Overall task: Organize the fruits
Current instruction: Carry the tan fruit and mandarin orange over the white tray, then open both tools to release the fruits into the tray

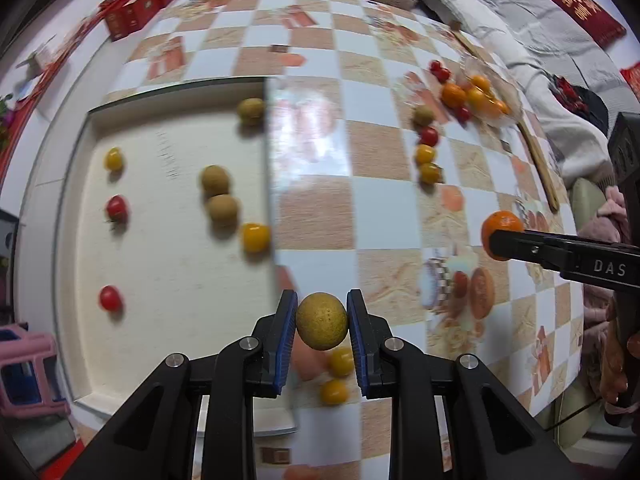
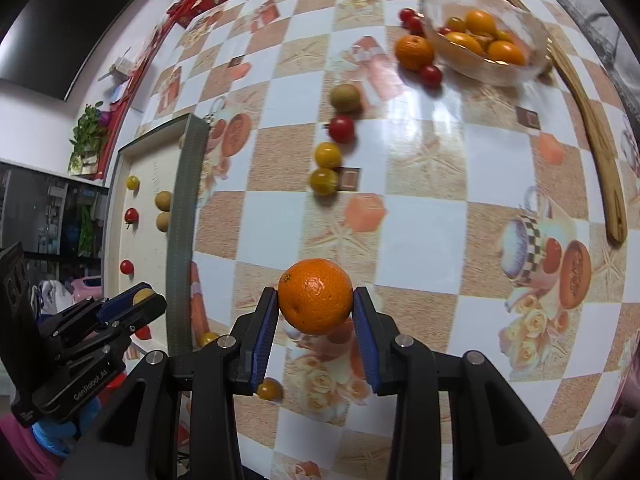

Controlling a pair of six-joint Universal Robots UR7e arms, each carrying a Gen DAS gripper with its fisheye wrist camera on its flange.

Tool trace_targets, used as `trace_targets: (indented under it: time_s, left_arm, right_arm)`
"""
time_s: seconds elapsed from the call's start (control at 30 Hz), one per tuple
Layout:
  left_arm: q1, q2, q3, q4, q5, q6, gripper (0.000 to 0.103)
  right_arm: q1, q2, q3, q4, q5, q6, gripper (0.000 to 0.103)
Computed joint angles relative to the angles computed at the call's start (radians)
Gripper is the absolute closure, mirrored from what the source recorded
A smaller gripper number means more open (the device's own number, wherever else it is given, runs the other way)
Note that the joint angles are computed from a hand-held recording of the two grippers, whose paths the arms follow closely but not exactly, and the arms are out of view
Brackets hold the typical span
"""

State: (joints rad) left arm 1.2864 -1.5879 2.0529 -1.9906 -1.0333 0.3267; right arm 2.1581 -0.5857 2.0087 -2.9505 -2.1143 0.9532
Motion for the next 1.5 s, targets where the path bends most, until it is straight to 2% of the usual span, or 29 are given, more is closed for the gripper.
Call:
trace_targets:
  time_s: [0.4, 0.97, 1.27, 1.4, 1.5]
  left_arm:
    - [0.112, 0.018, -0.11, -0.037, 0.063, 0.034, 0.076]
    - [0.244, 0.086, -0.197, -0.141, 0.179, 0.091, 0.076]
    - [0.259, 0.094, -0.168, -0.201, 0.207, 0.15, 0.076]
    - [0.264, 0.092, -0.16, -0.198, 0.206, 0.16, 0.076]
    - [0.27, 0.092, -0.162, -0.186, 0.206, 0.161, 0.076]
  right_arm:
    - [0.014, 0.095, -0.209, 0.116, 0.036, -0.109, 0.062]
    - [0.011, 0.339, -0.615, 0.341, 0.115, -0.249, 0.062]
    - [0.024, 0.477, -0.86, 0.598, 0.055, -0.337, 0.062]
    - [0.031, 0.513, -0.93, 0.686, 0.02, -0.337, 0.06]
    - [0.026, 0.521, -0.95, 0.735, 0.022, -0.318, 0.059]
